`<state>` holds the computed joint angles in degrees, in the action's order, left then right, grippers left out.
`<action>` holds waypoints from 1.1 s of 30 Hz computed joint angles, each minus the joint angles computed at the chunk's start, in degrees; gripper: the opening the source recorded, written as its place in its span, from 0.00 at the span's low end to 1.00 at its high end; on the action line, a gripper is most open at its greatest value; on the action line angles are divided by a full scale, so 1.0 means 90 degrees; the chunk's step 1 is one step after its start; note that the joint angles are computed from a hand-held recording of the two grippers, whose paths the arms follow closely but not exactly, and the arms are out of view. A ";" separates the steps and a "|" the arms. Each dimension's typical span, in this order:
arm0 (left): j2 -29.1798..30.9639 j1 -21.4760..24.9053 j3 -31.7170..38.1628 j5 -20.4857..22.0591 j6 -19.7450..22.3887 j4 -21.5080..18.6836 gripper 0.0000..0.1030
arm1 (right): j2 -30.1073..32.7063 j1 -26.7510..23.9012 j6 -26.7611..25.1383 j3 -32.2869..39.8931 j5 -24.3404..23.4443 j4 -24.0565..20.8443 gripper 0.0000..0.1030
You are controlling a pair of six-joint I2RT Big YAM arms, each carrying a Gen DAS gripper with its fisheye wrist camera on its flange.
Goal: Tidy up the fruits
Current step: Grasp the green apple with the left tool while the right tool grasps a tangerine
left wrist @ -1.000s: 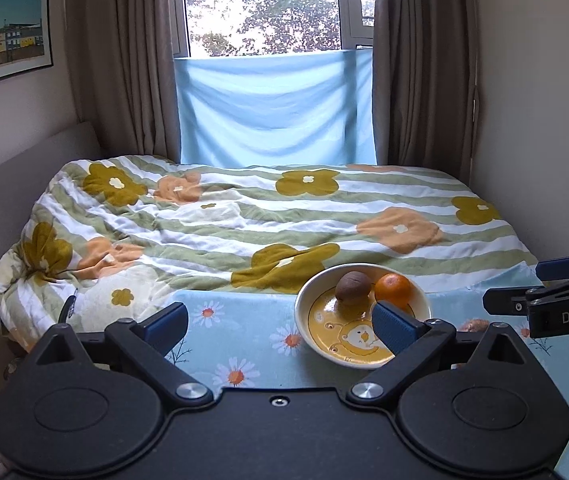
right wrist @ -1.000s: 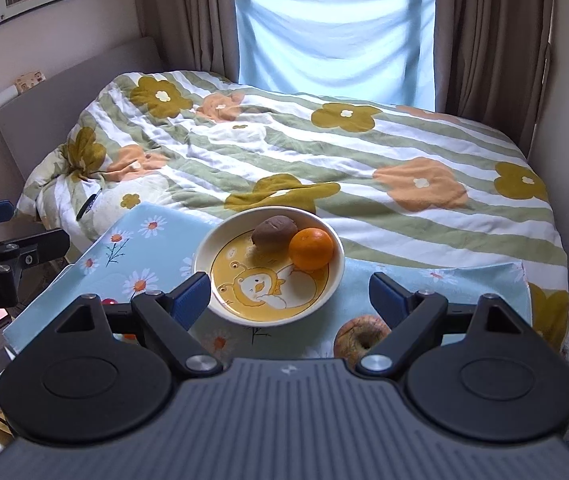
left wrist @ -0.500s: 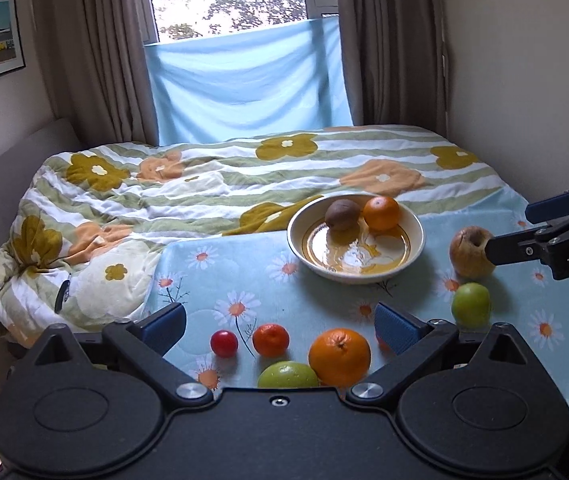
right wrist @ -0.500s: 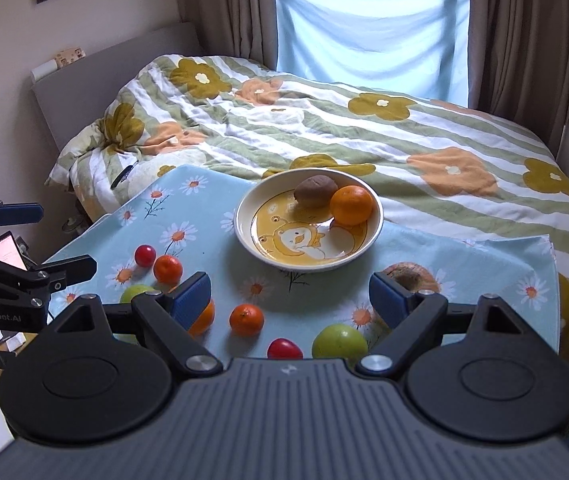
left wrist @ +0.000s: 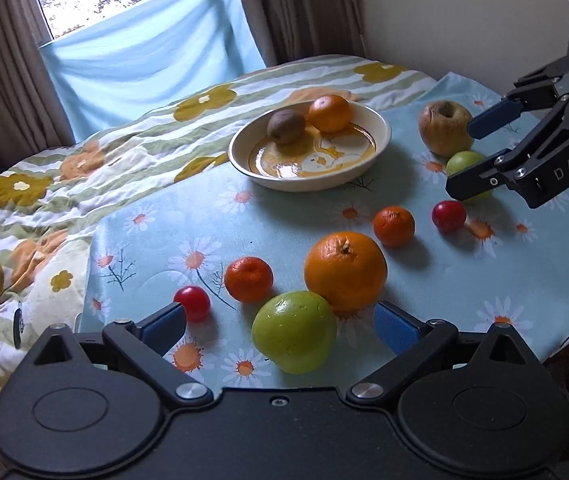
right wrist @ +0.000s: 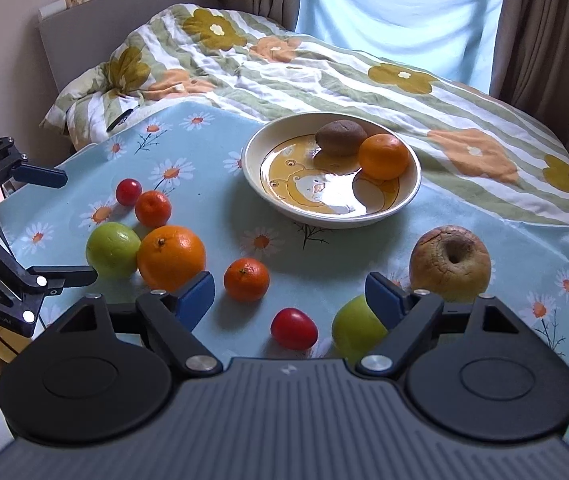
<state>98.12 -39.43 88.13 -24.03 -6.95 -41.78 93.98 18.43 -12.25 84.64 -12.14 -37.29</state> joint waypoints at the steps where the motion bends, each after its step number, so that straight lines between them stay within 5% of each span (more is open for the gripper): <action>1: 0.0027 0.0040 -0.0013 0.0090 0.0069 0.0023 0.97 | 0.0051 0.0017 -0.0046 0.0021 0.0021 -0.0004 0.95; 12: 0.0329 0.0273 0.0020 0.0903 0.0438 0.0109 0.83 | 0.0620 0.0207 -0.0397 0.0400 0.0183 -0.0350 0.85; 18: 0.0446 0.0330 0.0102 0.0954 0.0349 0.0017 0.60 | 0.0777 0.0255 -0.0334 0.0514 0.0176 -0.0452 0.80; 33: 0.0412 0.0388 0.0073 0.0974 -0.0016 -0.0016 0.59 | 0.1081 0.0331 -0.0302 0.0824 -0.0021 -0.0514 0.69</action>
<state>101.83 -35.94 88.78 -15.26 -7.09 -41.92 103.70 21.40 -14.96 92.06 -12.33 -41.92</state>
